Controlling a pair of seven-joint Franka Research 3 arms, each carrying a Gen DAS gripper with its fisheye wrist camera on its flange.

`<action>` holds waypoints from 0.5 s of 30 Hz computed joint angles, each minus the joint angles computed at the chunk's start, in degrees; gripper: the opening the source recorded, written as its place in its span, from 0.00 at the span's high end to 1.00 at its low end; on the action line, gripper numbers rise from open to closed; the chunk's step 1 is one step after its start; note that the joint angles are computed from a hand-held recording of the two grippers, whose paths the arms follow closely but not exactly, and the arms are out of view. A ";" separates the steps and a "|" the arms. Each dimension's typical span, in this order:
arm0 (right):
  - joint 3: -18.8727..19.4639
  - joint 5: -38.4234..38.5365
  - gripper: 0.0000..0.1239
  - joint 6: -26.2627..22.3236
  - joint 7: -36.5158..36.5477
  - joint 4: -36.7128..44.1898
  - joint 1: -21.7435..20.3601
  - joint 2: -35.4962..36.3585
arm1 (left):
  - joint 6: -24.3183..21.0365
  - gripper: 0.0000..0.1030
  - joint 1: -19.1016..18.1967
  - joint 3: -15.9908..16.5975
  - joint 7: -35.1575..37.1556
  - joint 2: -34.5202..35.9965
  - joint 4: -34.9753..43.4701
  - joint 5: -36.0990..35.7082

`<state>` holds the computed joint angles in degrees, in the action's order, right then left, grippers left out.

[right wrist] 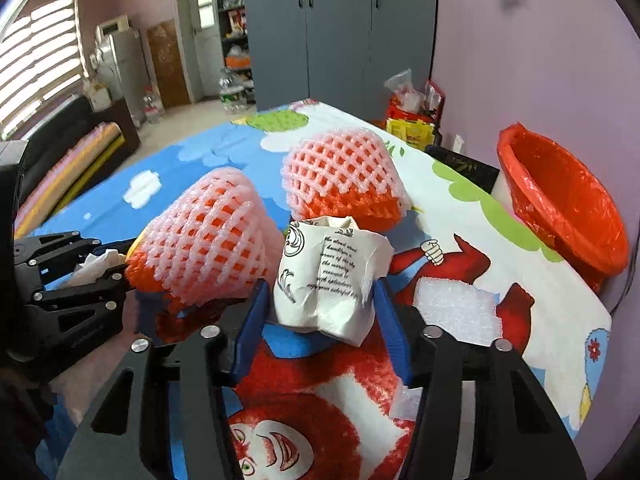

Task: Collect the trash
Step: 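Grasp the white tissue with the left tool while the right tool grasps the crumpled printed paper bag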

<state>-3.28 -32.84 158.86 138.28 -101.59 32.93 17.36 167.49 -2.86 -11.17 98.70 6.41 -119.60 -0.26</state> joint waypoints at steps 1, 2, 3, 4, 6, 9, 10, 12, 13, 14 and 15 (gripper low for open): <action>-0.05 0.21 0.61 1.99 0.49 -1.29 -0.34 -0.73 | 1.12 0.77 -0.04 0.07 -0.57 -0.71 -0.70 -0.03; -0.20 0.31 0.61 3.71 1.04 -2.46 -0.58 -1.43 | 2.07 0.77 -0.10 0.14 -1.05 -1.15 -1.15 -0.05; -0.26 0.52 0.61 4.91 1.16 -3.63 -0.84 -2.25 | 3.12 0.77 -0.01 0.02 -0.95 -1.84 -1.90 -0.74; -0.21 0.92 0.61 6.25 1.21 -4.72 -1.20 -2.98 | 4.78 0.77 0.13 -0.24 -0.36 -2.93 -3.09 -2.18; -0.46 0.92 0.61 8.70 1.90 -6.93 -1.56 -4.69 | 7.60 0.77 -0.05 -0.46 1.33 -5.15 -5.33 -5.72; -0.38 0.71 0.61 12.56 2.30 -9.74 -2.24 -7.24 | 9.86 0.77 -1.88 0.67 4.05 -8.26 -7.54 -10.58; -0.17 0.66 0.61 13.41 2.00 -10.46 -2.46 -7.96 | 10.19 0.77 -2.85 1.41 4.69 -9.17 -8.02 -11.66; 0.19 0.17 0.61 15.17 1.80 -12.09 -2.82 -9.68 | 10.74 0.77 -4.22 2.47 3.96 -10.62 -8.62 -11.28; 0.18 -0.71 0.61 15.83 2.34 -12.88 -2.87 -10.59 | 11.03 0.77 -4.45 2.69 2.69 -11.67 -9.16 -9.82; 0.31 -1.76 0.61 16.38 2.95 -13.72 -3.04 -11.58 | 11.28 0.77 -5.17 3.23 2.36 -12.57 -9.62 -9.35; 0.85 -2.07 0.61 16.70 3.01 -14.26 -3.56 -12.31 | 11.79 0.76 -5.99 3.72 2.04 -13.79 -10.32 -8.89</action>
